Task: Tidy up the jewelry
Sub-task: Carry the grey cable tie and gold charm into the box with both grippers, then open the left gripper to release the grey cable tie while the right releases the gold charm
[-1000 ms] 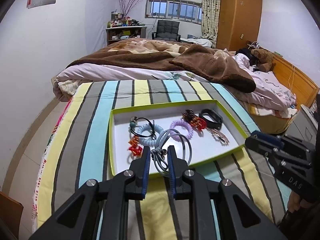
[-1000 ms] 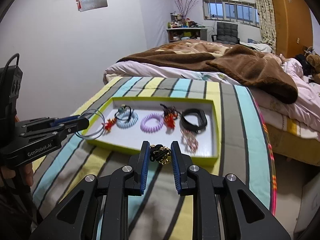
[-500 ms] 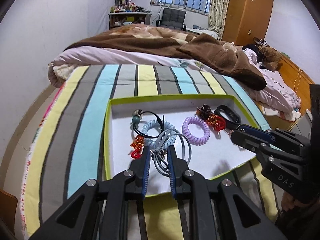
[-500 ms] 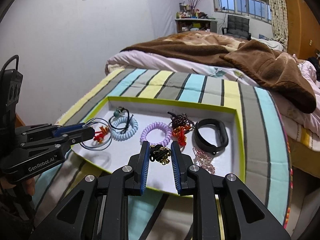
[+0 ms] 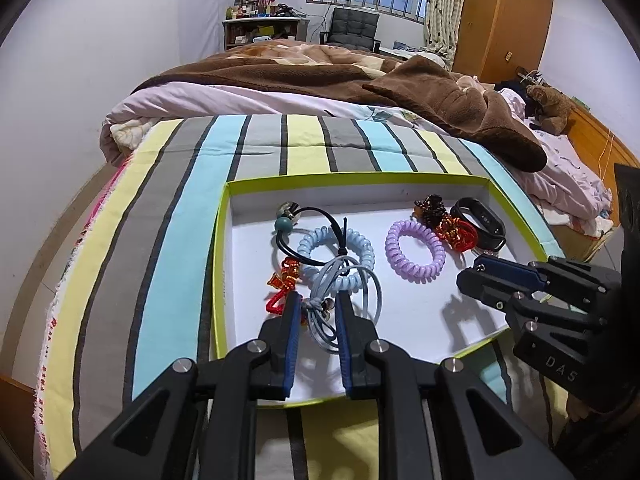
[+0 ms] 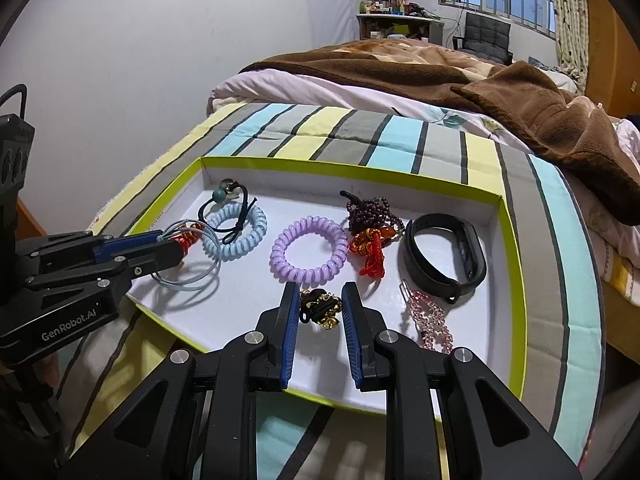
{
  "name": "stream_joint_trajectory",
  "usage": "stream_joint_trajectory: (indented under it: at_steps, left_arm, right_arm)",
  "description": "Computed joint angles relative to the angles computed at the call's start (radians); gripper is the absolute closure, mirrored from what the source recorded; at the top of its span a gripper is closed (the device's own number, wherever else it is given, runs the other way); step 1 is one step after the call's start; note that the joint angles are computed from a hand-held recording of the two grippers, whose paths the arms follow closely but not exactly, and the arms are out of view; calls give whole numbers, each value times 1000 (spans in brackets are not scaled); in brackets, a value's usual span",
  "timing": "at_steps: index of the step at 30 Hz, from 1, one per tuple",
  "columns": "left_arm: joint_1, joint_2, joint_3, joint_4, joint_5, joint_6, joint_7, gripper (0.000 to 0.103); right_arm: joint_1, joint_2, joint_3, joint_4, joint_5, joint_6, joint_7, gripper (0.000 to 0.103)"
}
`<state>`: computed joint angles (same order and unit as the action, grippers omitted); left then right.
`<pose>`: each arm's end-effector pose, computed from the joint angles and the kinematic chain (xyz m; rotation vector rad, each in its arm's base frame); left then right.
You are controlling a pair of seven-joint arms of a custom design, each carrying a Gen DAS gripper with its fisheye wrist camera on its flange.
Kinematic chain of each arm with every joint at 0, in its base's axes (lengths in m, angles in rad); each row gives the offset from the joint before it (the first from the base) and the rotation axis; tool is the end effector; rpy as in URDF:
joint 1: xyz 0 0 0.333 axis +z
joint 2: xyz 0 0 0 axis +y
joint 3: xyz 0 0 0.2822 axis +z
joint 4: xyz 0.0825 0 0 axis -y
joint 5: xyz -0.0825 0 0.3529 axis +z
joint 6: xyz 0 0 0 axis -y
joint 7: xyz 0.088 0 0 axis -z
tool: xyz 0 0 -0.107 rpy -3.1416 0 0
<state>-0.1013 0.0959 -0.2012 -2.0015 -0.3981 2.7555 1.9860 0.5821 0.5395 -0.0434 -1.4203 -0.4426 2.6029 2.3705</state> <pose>0.5678 -0.1572 0.4671 -1.5052 2.2487 -0.9054 0.5991 0.3762 0.4406 -1.8208 1.7148 -0.5622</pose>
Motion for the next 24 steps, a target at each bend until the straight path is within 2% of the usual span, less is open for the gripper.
stream_joint_trajectory:
  at_steps: [6,10,24]
  left_arm:
    - [-1,1,1,-4,3,3,-4,84]
    - [1,-3,-1,-6,-6,-3,1,78]
    - [3,3,0,8,-15,-33,0,68]
  right_arm:
    - [0,16,8,27,8,-36,-24,81]
    - [2,20,5,33,11,-41,-25,81]
    - [5,17,2,26,12,-41,-19,80]
